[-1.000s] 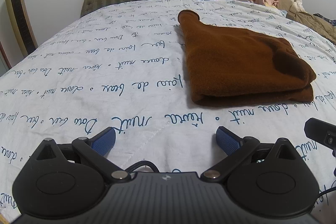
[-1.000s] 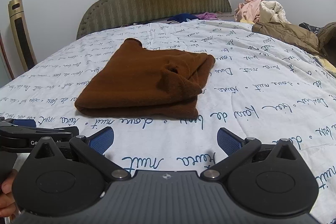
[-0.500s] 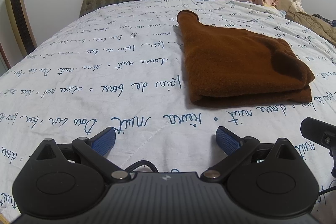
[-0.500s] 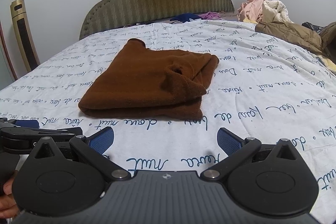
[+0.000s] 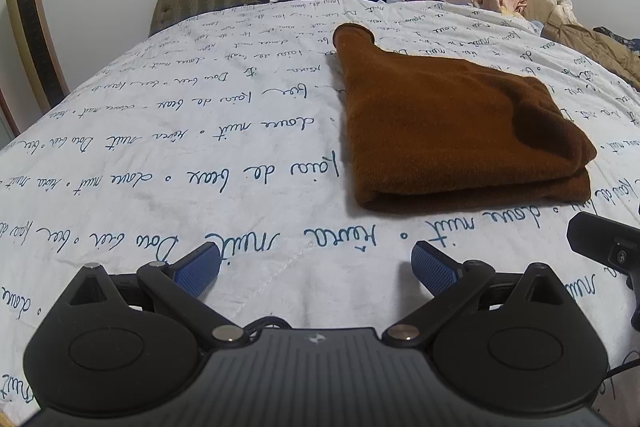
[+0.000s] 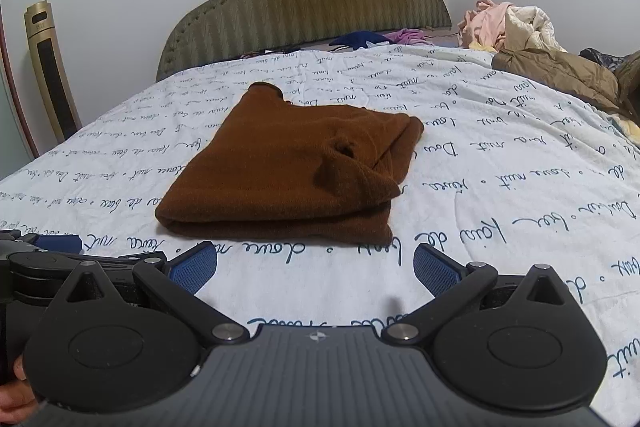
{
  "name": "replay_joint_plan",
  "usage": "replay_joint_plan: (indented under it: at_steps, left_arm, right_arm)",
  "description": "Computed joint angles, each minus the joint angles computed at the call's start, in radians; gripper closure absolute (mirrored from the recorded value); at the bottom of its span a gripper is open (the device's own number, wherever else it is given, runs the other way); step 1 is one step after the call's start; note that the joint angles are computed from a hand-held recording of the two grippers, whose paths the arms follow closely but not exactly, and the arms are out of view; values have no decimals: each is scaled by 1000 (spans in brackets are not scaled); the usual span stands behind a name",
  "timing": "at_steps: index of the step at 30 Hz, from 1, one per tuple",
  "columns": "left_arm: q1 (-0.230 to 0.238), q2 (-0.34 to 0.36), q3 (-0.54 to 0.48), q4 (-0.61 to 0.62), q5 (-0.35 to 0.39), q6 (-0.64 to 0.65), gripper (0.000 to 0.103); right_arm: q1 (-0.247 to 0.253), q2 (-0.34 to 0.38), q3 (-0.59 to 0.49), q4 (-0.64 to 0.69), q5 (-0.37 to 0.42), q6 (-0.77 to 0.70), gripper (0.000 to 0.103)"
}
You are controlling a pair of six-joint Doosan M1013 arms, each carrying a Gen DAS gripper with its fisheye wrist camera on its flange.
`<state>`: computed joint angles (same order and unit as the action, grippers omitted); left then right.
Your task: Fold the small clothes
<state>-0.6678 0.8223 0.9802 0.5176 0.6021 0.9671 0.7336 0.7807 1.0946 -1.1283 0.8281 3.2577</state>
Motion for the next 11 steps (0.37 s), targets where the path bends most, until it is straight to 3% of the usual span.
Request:
replay_joint_plan:
  at_steps: [5, 11]
  left_arm:
    - [-1, 1, -7, -8, -12, 13, 0]
    - [-3, -13, 12, 170, -56, -118, 0]
  right_arm:
    - [-8, -6, 8, 15, -25, 2, 0]
    - [-28, -35, 61, -28, -66, 64, 0]
